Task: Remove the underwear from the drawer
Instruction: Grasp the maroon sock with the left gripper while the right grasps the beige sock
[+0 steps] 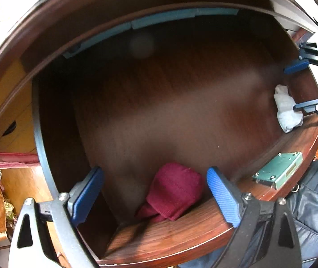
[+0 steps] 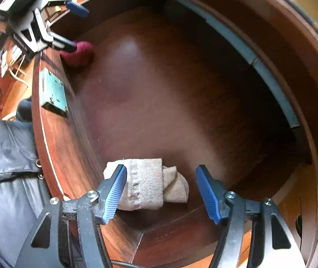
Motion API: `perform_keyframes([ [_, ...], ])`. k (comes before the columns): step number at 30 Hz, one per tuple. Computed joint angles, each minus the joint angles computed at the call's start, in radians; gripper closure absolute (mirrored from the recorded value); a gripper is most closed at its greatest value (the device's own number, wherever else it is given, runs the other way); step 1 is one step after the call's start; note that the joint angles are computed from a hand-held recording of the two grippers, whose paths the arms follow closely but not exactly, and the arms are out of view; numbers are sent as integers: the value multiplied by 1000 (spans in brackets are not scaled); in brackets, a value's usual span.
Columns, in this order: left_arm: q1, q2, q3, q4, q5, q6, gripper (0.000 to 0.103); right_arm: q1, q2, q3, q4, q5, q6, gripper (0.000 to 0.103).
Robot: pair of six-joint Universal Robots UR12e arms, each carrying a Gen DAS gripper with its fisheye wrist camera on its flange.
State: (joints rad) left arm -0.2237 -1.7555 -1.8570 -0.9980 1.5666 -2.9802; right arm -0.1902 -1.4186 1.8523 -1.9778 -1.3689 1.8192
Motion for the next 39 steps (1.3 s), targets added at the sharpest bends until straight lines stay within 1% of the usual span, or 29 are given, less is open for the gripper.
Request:
perform_keyframes([
  [3,16,-15,27,-81,-53,11,8,9,18,-21,46,-15,2,40],
  [6,23,-33,44,-129,-64,10,8,16,31,-40,74,-35,9,40],
  [7,22,-38,48,-141,-58,10,8,18,35,-45,82,-40,9,40],
  [8,15,-41,48,-135,-37,20,8,21,40,-51,92,-48,11,40],
  [10,16,-43,52,-145,-45,20,8,34,65,-90,137,-68,23,40],
  [17,8,-76,88,-181,-31,48,8,60,94,-117,165,-120,17,41],
  [22,-5,-104,121,-199,-40,46,7,68,132,-162,246,-130,35,41],
  [23,-6,-105,123,-196,-41,47,10,69,140,-172,257,-131,37,41],
  [24,-6,-100,120,-196,-47,53,17,71,147,-176,262,-140,40,41],
  [25,-7,-98,123,-194,-53,59,22,70,151,-178,263,-137,39,42],
  [26,-5,-96,113,-181,-44,67,37,70,156,-184,274,-132,40,48],
  [27,-9,-98,115,-185,-32,71,50,68,161,-186,286,-125,37,52],
  [28,-12,-102,119,-197,-28,78,54,67,164,-190,293,-119,33,56],
  [29,-9,-100,115,-204,-35,79,56,64,163,-190,292,-115,30,57],
  [32,-9,-108,119,-209,-38,73,55,58,160,-187,289,-97,22,60],
  [35,-7,-117,123,-216,-44,58,50,50,155,-176,266,-75,22,62],
  [36,-7,-120,122,-209,-38,55,50,50,149,-175,260,-79,28,64],
  [37,-11,-121,117,-194,-21,58,53,49,148,-171,248,-69,28,67],
  [38,-9,-112,88,-165,-8,70,58,48,146,-166,233,-59,32,72],
  [39,-11,-111,82,-148,-1,75,60,40,126,-139,211,-50,30,75],
])
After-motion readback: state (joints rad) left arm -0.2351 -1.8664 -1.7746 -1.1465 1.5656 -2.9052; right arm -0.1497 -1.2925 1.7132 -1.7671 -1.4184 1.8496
